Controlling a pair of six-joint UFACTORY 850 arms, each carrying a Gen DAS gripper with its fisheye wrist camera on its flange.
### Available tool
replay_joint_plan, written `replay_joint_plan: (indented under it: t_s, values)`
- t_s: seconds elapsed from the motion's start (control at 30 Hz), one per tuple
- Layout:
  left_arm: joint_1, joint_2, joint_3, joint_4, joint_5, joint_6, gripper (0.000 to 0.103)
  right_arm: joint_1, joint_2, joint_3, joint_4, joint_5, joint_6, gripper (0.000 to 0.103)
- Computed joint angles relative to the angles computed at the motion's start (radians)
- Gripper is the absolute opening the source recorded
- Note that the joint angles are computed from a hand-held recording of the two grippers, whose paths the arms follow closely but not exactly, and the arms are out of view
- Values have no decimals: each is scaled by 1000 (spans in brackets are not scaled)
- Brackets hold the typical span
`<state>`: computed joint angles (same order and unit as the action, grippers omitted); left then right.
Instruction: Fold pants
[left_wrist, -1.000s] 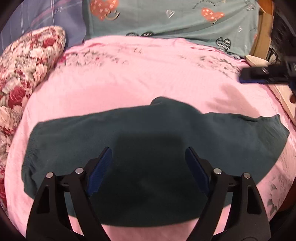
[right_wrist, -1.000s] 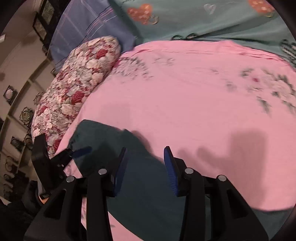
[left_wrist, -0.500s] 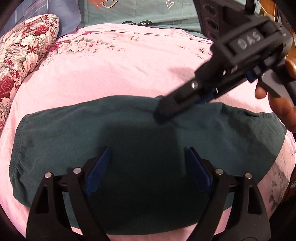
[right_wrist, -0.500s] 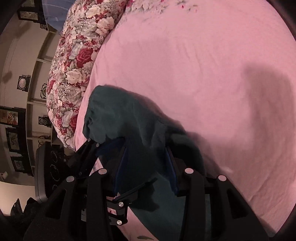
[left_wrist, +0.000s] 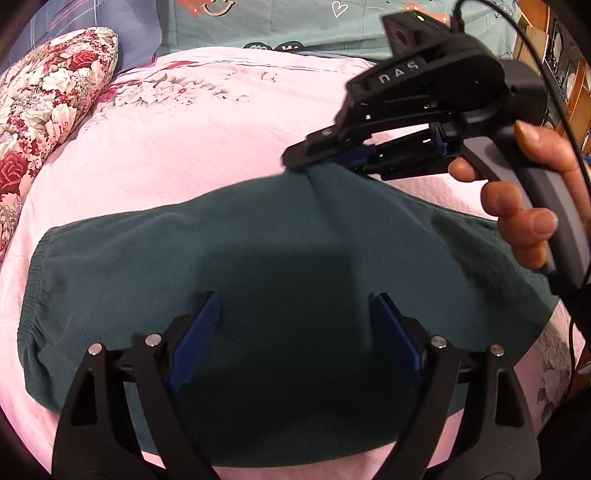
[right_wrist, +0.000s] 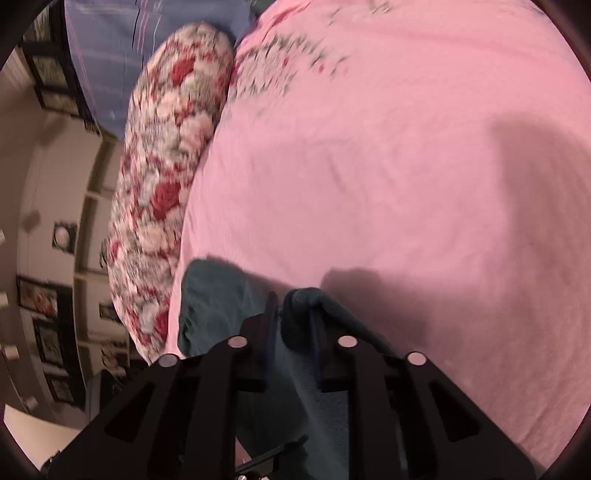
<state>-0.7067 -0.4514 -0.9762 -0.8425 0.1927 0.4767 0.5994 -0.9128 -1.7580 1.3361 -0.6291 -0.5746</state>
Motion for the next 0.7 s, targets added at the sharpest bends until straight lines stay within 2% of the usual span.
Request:
replay_joint_plan:
  t_s: [0.07, 0.2, 0.37, 0.53, 0.63, 0.7]
  values:
    - [0, -1, -1, -9, -2, 11, 86, 4, 9, 25, 25, 57, -5, 9]
    - [-1, -1, -2, -23, -7, 23, 87, 21, 1, 3, -109, 122, 133, 7]
    - [-3, -2, -5, -49, -6, 51, 87, -2, -20, -79, -215, -4, 204, 10]
    - [-10, -5, -11, -146, 1, 152, 87, 19, 16, -93, -396, -11, 257, 10]
    - [-11, -8, -15, -187, 2, 195, 87, 24, -50, -186, -551, -49, 371, 10]
    - [-11, -8, -15, -199, 1, 209, 87, 34, -129, -298, -668, -118, 437, 10]
